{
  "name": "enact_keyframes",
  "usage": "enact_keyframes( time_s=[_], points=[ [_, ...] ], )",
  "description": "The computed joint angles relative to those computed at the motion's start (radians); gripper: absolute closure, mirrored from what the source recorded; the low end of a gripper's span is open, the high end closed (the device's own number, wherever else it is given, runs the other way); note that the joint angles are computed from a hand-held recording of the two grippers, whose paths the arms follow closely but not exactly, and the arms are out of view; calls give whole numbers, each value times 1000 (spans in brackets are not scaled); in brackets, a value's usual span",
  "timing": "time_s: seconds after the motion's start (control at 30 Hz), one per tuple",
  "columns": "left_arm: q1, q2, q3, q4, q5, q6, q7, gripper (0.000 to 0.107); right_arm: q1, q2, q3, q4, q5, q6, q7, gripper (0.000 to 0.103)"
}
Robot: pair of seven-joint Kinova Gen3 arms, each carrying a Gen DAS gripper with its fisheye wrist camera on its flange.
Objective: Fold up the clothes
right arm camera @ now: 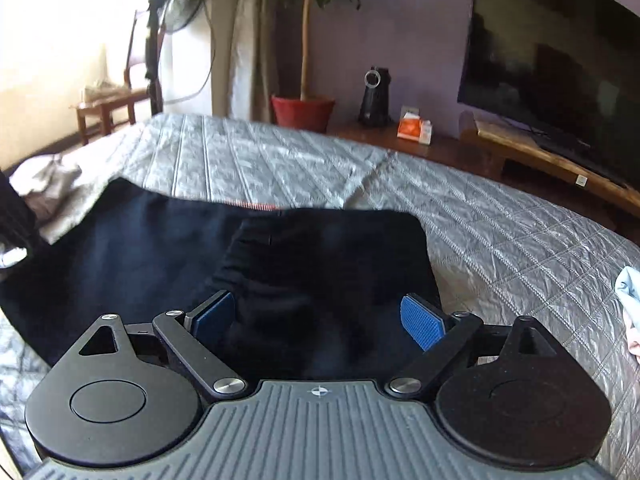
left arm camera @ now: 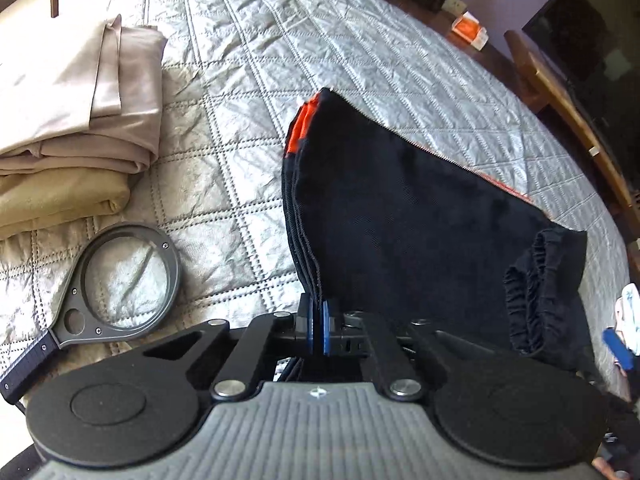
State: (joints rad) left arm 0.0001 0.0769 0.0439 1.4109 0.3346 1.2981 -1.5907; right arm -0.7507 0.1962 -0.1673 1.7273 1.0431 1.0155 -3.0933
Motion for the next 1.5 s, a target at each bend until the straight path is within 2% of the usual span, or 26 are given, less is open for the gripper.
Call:
enact_keyframes(
  time_s=[0.1, 0.27, 0.33, 0.37, 0.43, 0.53, 0.6, 0.67, 0.83, 0.9, 1.07, 1.13, 1.17, 1.23, 1.3, 1.37, 1.43, 1.47, 1.5],
  points=[
    [-27, -8, -17, -4, 48, 13, -7, 104, 4, -18, 0, 25, 12, -8, -15, 10],
    [-51, -17, -24, -12, 105, 10, -12, 104, 4, -34, -8, 41, 2, 81, -92, 10],
    [-43, -20, -16, -17, 112, -6, -13, 104, 3, -49, 18, 60, -26, 64, -111, 10],
    [-38, -22, -12, -20, 121, -16, -16, 104, 31, -55, 14, 68, -54, 31, -96, 10],
    [-22, -21, 0, -24, 134, -45, -20, 104, 87, -36, -21, 51, -107, 11, -25, 10],
    [31, -6, 36, -57, 119, -95, -2, 104, 84, -7, -8, 21, -161, 7, 81, 10],
    [66, 1, 57, -89, 107, -112, -11, 104, 79, 18, -15, -3, -173, 37, 143, 9],
    [100, 14, 78, -127, 100, -121, -21, 104, 53, 20, 10, -2, -176, 33, 149, 8],
    [192, 55, 127, -211, 79, -131, -42, 104, 61, 5, 18, 14, -198, -13, 133, 7],
    [229, 68, 145, -230, 77, -141, -55, 104, 116, -2, -36, 22, -201, -29, 129, 6],
    [316, 108, 183, -252, 67, -137, -83, 104, 336, -12, -265, 37, -191, -51, 105, 3],
    [344, 133, 189, -250, 60, -127, -80, 104, 397, -18, -339, 60, -154, -49, 40, 4],
    [348, 148, 191, -243, 72, -120, -76, 104, 406, -25, -349, 73, -143, -50, -1, 4],
    [355, 176, 194, -228, 91, -106, -69, 104, 391, -61, -312, 105, -160, -47, -82, 4],
    [367, 179, 193, -206, 83, -91, -51, 103, 334, -109, -219, 140, -189, -42, -164, 5],
    [374, 178, 198, -167, 93, -111, -71, 101, 258, -151, -126, 172, -193, -28, -245, 5],
    [362, 166, 206, -125, 138, -144, -110, 95, 169, -175, -46, 193, -164, -2, -326, 5],
    [352, 158, 209, -108, 171, -156, -131, 93, 138, -171, -30, 192, -142, 30, -367, 5],
    [336, 152, 213, -96, 210, -160, -158, 84, 123, -166, -33, 189, -120, 66, -408, 5]
  ],
)
